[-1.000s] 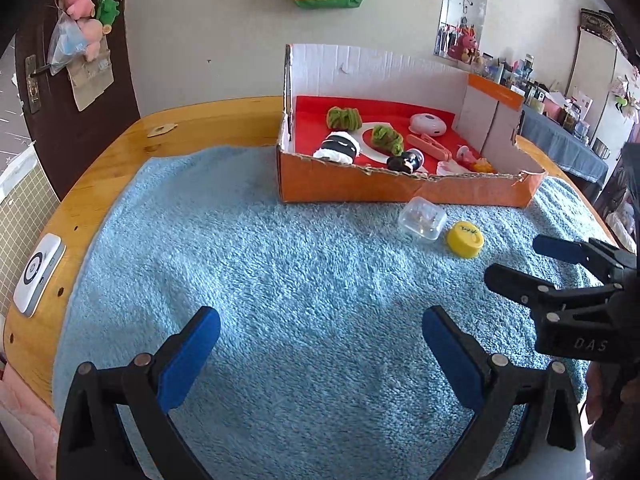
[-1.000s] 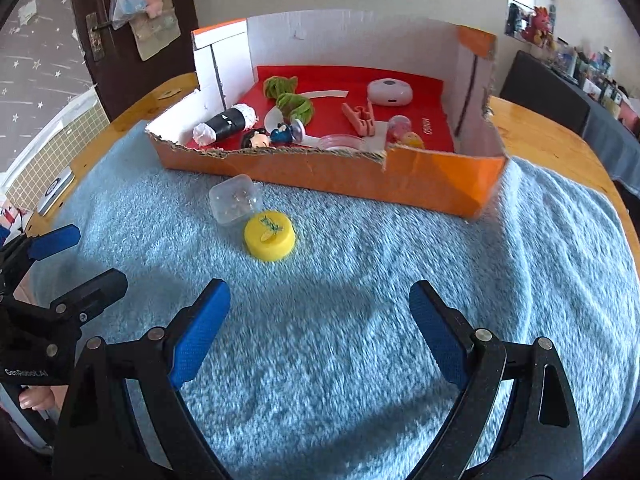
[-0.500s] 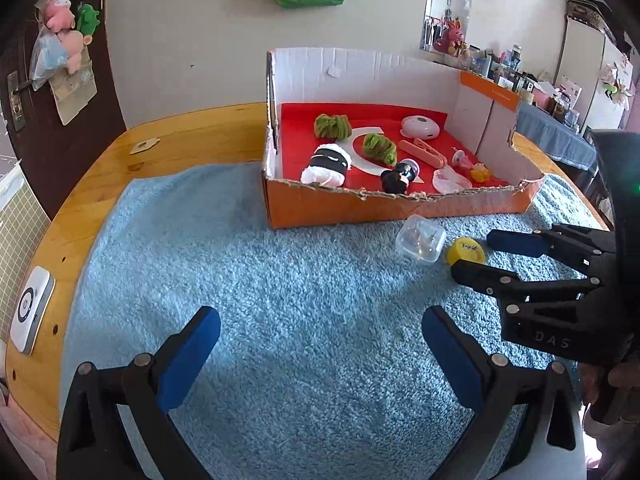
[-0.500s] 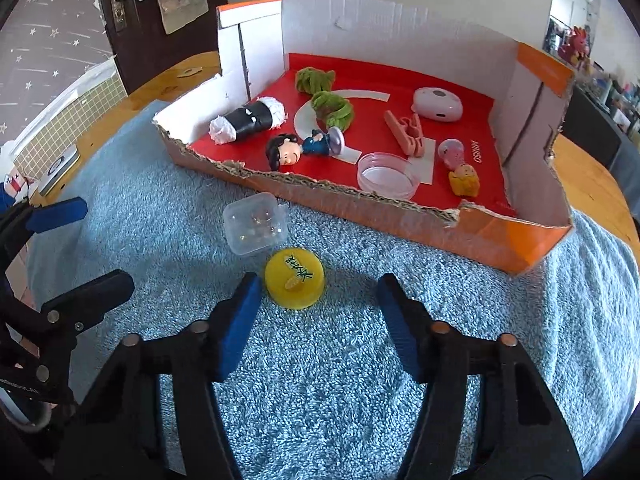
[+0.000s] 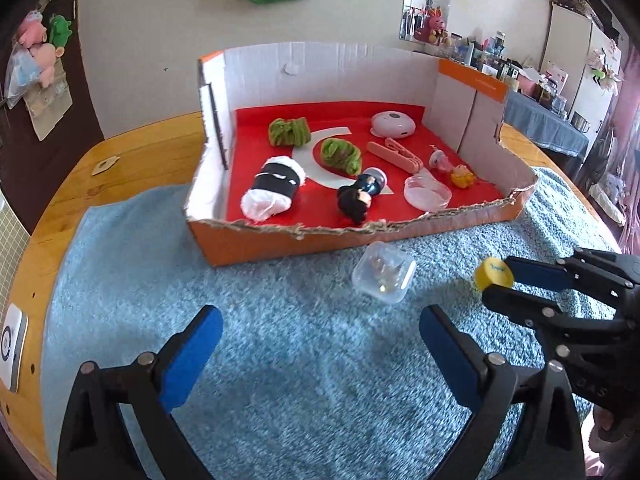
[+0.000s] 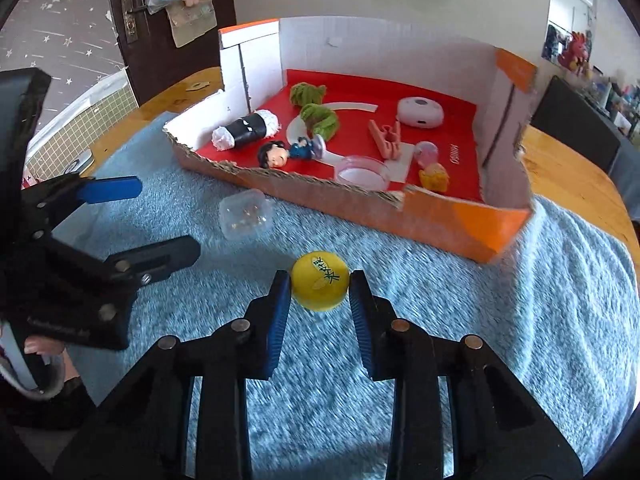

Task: Organize objects
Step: 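Grasp the yellow lid with the right tool while the left tool approaches the clear container, then grasp the clear plastic container with the left tool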

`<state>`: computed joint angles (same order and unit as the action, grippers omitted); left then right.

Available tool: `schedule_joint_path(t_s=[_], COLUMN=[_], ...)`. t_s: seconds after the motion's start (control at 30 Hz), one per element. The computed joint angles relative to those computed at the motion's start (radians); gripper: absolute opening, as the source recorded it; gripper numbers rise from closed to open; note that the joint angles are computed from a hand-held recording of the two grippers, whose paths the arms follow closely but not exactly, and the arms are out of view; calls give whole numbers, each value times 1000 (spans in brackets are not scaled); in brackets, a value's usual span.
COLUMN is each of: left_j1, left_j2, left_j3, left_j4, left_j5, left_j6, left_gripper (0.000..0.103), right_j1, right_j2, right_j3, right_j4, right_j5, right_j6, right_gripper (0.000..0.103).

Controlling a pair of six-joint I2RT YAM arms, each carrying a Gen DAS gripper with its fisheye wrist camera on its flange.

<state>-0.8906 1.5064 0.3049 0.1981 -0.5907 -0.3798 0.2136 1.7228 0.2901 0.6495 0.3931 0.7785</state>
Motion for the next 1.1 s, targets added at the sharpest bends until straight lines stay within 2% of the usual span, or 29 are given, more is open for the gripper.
schedule_joint_path(t_s=[0.07,0.17,0.23,0.4,0.47,0.53,0.6,0.63,0.73,0.8,0.83,0.97,1.1], left_j1=[4,14,23,34,40,54,57,58,64,67,66,54,20], left_j2=[38,88,107,132,150,167,175,174,167,156,148,127,83], left_j3=[23,55,68,81,89,97,98,94,82,74,70,50,4], left_j4=[14,31,40,69,85,93,107,118,144,149,147,148,151], left_j5=[12,36,59,91,96,107,102,102,109,120,124,111,67], left_j6=[8,18,23,30,37,41,43,47,45,52,51,49,52], left_gripper=[98,91,90,88,84,82,76,74,62,47,44,42,42], right_j1=[-3,-14,-19,-32,-34,-40,-45,-39,-29,-38,-45,-51,-46], right_j2=[-13,-10,3,55,68,78,96,93,82,101,117,138,113], right_j3=[-29,-57,-69,-93,-102,-111,-131,-134,-131,-144,-153,-171,-149], right_j4=[12,40,60,153,185,215,282,284,256,294,324,374,310], right_j5=[-7,-20,-29,-47,-51,-56,-69,-56,-31,-40,-50,-53,-48], right_j6=[9,15,26,39,49,59,65,72,79,90,98,109,92], right_gripper=[29,29,29,29,30,36,55,58,59,59,59,59,59])
